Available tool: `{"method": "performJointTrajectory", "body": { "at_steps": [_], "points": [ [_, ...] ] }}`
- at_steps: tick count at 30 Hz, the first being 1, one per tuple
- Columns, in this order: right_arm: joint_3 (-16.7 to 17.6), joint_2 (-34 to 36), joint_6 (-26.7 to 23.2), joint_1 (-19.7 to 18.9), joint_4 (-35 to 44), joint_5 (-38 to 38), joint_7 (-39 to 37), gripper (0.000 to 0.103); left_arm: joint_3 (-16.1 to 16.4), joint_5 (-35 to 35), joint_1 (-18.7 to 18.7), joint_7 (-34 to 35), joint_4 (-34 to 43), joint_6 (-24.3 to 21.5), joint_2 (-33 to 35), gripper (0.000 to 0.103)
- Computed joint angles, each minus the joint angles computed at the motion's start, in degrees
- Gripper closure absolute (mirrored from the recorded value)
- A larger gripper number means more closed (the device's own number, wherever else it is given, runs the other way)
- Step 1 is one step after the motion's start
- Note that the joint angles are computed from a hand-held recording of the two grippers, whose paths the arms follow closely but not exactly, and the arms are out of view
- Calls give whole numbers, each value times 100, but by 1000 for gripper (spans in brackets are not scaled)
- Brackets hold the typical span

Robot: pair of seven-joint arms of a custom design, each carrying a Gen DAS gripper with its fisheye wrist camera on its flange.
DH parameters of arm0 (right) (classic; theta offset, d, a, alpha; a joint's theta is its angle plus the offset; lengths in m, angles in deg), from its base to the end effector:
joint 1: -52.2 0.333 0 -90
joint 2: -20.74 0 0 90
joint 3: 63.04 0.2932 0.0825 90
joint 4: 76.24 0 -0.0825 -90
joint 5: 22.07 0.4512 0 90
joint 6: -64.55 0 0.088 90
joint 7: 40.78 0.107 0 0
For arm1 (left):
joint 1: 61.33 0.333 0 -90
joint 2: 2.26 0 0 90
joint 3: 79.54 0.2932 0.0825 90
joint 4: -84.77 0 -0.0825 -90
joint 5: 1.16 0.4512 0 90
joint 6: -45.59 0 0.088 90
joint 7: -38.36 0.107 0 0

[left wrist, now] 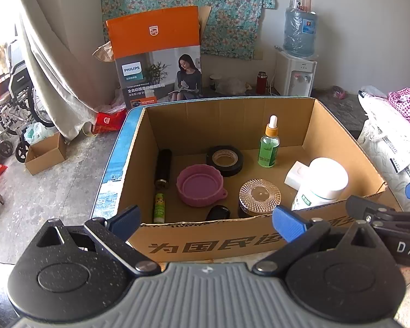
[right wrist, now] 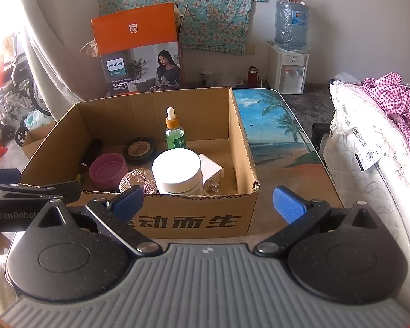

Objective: Organize rigid objects

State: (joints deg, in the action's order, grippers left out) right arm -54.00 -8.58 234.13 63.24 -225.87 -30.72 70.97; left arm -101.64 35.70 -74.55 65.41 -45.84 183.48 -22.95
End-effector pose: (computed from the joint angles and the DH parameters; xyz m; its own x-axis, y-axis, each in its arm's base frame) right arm 0.4648 0.1810 0.4649 0.1579 -0.9842 -0.0804 -0.6542 -0.0433 -0.7551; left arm 0.4529 -0.3270 0.4937 0.1151 -0.9901 -0.0801 -0.7133 -0.0263 -0.7004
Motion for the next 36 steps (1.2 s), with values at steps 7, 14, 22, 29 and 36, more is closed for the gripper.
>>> {"method": "performJointTrajectory", "body": {
  "at_steps": [7, 14, 22, 29, 36],
  "points": [
    [4, -11, -18, 7, 8, 10, -5, 1, 14, -25, -4, 18, -11, -10, -16, 0],
    [38, -27, -18, -10, 8, -17, 26, 1, 12, -26, 6, 24, -26, -3, -34, 0],
    [50, -36, -37, -8, 12, -28, 46, 1, -4, -62, -4, 31, -15, -84, -42, 0],
    [46, -43, -41, 14, 15, -24, 56, 1, -1, -47, -14, 16, -13, -94, -39, 0],
    [42, -42, -49, 19, 20, -29, 57, 1, 0, -49, -14, 19, -15, -99, -43, 0]
  ]
}}
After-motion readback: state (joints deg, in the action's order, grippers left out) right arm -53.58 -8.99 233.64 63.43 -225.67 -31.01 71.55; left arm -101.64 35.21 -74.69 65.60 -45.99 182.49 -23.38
